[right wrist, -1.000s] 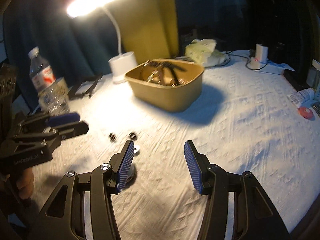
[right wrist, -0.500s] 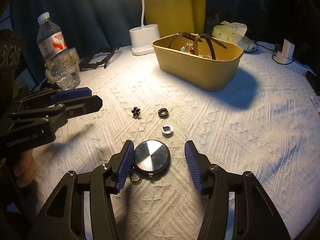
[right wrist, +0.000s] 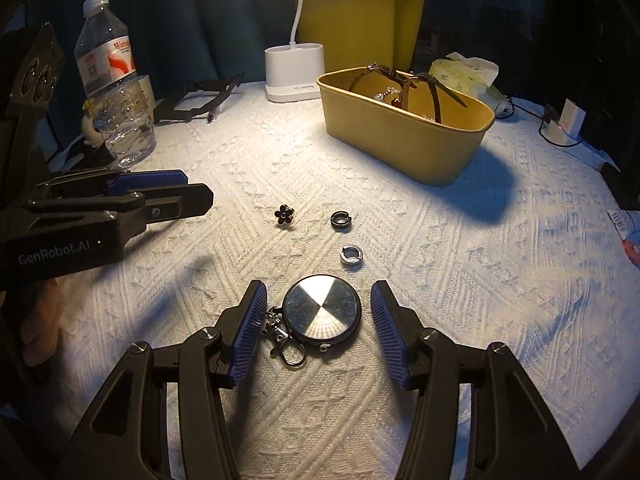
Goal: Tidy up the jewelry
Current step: 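Move the right gripper to the round silver pocket watch and grasp it, then grasp the black flower ring with the left gripper while the right lifts the pocket watch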
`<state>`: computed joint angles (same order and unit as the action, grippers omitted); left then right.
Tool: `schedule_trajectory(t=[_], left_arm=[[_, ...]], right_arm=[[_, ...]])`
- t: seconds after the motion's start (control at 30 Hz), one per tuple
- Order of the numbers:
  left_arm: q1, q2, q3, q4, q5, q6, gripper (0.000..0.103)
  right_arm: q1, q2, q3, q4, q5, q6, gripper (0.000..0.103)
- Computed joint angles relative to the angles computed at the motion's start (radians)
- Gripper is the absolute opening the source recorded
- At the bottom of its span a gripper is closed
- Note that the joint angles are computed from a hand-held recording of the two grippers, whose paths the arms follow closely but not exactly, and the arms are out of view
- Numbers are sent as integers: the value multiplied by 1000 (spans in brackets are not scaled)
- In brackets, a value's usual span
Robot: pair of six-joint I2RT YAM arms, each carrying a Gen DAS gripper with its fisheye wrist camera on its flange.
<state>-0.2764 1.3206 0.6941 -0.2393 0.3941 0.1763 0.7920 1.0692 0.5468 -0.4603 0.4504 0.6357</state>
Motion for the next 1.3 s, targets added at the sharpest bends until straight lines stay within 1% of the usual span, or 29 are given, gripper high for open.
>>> schedule_trajectory(t=[0.03, 0.23, 0.53, 0.87, 0.9, 0.93, 1.0, 1.17, 1.3], left_arm=[[1, 1, 2, -2, 1, 0, 40], [-2, 7, 8, -12, 7, 5, 40], [-95, 45, 30, -16, -38, 13, 40], [-240, 126, 80, 21, -189, 11, 40], [-248, 132, 85, 23, -197, 11, 39], [-254, 137, 89, 24, -205, 11, 29], [-270, 155, 104, 23, -226, 9, 16], [-288, 172, 119, 26, -245, 13, 15], [-293, 166, 119, 35, -241, 12, 15]], right_arm=[[4, 1, 0, 3, 4, -10, 45], [-2, -39, -18, 13, -13, -24, 44], [-74, -228, -75, -35, -20, -36, 44], [-149, -387, -132, -80, -51, -52, 44], [-159, -404, -137, -86, -55, -54, 44], [-168, -416, -142, -88, -60, -57, 44], [-180, -437, -151, -93, -64, -60, 44], [-191, -473, -161, -102, -69, -64, 44], [-202, -490, -164, -98, -79, -74, 44]])
